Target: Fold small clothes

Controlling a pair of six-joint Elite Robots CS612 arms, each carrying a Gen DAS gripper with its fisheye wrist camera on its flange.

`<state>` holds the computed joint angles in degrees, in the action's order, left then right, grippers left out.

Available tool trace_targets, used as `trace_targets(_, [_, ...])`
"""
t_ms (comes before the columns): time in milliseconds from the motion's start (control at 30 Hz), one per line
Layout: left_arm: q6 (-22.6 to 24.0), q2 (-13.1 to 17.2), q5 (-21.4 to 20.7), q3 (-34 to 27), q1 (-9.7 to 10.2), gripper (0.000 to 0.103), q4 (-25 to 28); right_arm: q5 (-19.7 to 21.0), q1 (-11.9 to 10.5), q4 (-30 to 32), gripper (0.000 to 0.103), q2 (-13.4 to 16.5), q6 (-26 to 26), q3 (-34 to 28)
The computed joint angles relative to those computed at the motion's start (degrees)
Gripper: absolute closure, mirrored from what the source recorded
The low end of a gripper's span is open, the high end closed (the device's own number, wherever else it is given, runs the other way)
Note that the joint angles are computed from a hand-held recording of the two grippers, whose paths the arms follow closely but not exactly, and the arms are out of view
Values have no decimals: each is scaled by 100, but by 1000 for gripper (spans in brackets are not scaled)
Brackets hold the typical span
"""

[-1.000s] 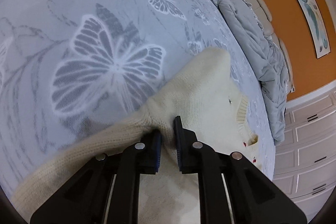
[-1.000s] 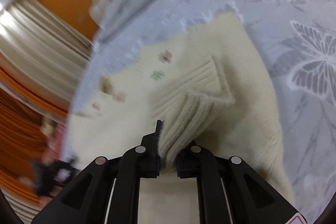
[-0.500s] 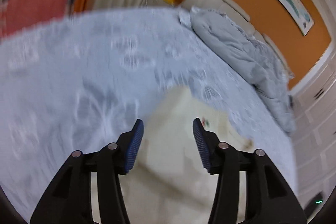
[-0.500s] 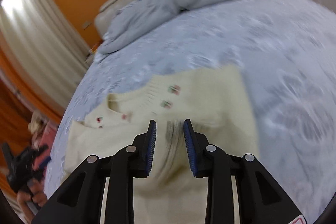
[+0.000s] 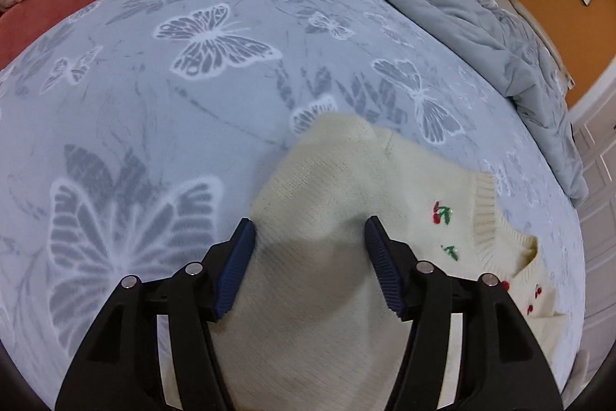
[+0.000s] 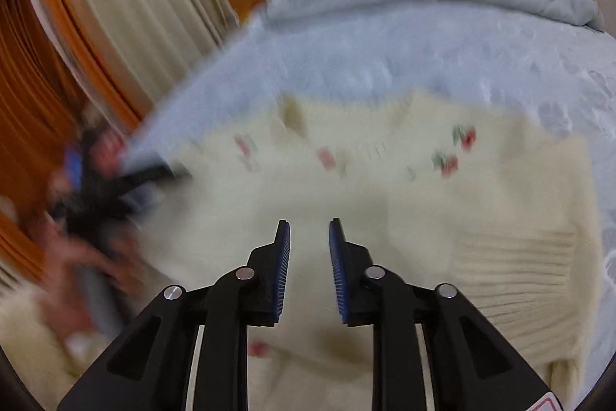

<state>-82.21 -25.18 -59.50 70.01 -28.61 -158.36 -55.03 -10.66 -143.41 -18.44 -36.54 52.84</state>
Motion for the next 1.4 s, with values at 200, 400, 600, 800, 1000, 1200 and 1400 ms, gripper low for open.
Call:
trace_targets(200, [-388, -56, 132, 269, 38, 39, -304, 584, -549, 680, 103, 548, 1894, -1064])
trace_targets(400, [-323, -603, 156, 1290, -301, 28, -1355, -84, -873, -67, 57, -789, 1395, 1111])
trace_targets(600, [-934, -1367, -336, 2755, -993, 15, -1501, -1122, -1265, -364, 31, -1755, 647, 2916])
trace_targets(800, [-1448, -1495, -765, 3423, -1553, 13, -1797, -826, -1532, 589, 21, -1854, 896, 3271])
trace_targets(1000, [-1613, -1367, -255, 3361, -1816, 8, -1962, -1064, -1436, -299, 14, -1876, 891, 3634])
trace_targets(1200, [-1684, -1284, -32, 3254, -1824, 7, -2066, -540, -1489, -310, 7, -1891, 1066, 3711])
trace_targets(1400, [-1614, -1257, -19, 3208, -1841, 14, -2055, -179, -1563, -308, 11, -1892, 1097, 3746])
